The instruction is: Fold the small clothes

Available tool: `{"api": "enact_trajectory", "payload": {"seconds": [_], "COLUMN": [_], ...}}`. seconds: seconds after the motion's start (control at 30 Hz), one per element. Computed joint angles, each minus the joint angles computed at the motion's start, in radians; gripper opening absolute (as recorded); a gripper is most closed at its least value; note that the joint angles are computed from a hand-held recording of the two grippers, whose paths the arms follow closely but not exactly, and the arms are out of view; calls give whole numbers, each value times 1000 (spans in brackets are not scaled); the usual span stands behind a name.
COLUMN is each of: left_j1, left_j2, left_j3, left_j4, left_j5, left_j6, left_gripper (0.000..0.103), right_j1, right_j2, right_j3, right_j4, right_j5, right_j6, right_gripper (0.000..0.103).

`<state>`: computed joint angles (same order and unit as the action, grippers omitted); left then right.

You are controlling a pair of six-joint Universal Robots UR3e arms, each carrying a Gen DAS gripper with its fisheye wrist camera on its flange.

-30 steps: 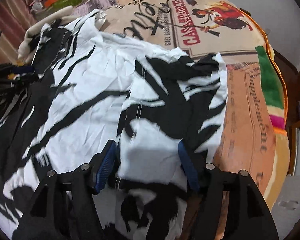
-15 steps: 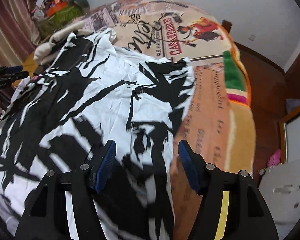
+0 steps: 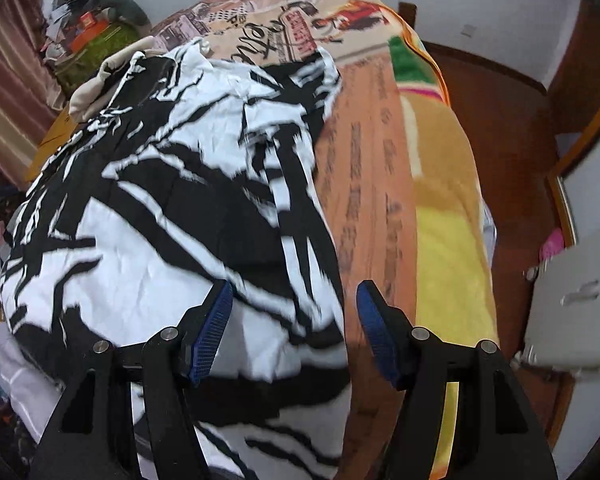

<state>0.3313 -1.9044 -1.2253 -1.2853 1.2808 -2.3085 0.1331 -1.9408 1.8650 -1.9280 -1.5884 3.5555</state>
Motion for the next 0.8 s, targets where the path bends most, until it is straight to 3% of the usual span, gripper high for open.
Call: {"api": "enact_trajectory", "payload": {"seconds": [0.33, 0.37, 0.43, 0.5, 0.67, 0.8], "left_j1": [74, 76, 75, 74, 57, 37], "left_j2": [75, 76, 90, 101, 120, 139], "left_j3": [-66, -63, -87, -104, -109, -142], "left_j4": [-140, -157, -142, -141, -157, -104], "left_j5": [-57, -60, -61, -70, -80, -69], "left_j6": [50, 58, 78, 99, 124, 120], "left_gripper": [69, 69, 68, 58, 15, 7], "right_j1": [11, 8, 16, 17, 31, 45], "right_j2": [-73, -78, -81, -73, -51, -47], "right_j3": [116, 124, 138, 141, 115, 92], "right_j4": [-49, -52, -62, -61, -53, -55], "right_j5": [17, 24, 22, 33, 35, 19], "right_j6": [33, 32, 41, 42, 40, 38], "right_gripper": [61, 59, 47, 28, 13, 9]}}
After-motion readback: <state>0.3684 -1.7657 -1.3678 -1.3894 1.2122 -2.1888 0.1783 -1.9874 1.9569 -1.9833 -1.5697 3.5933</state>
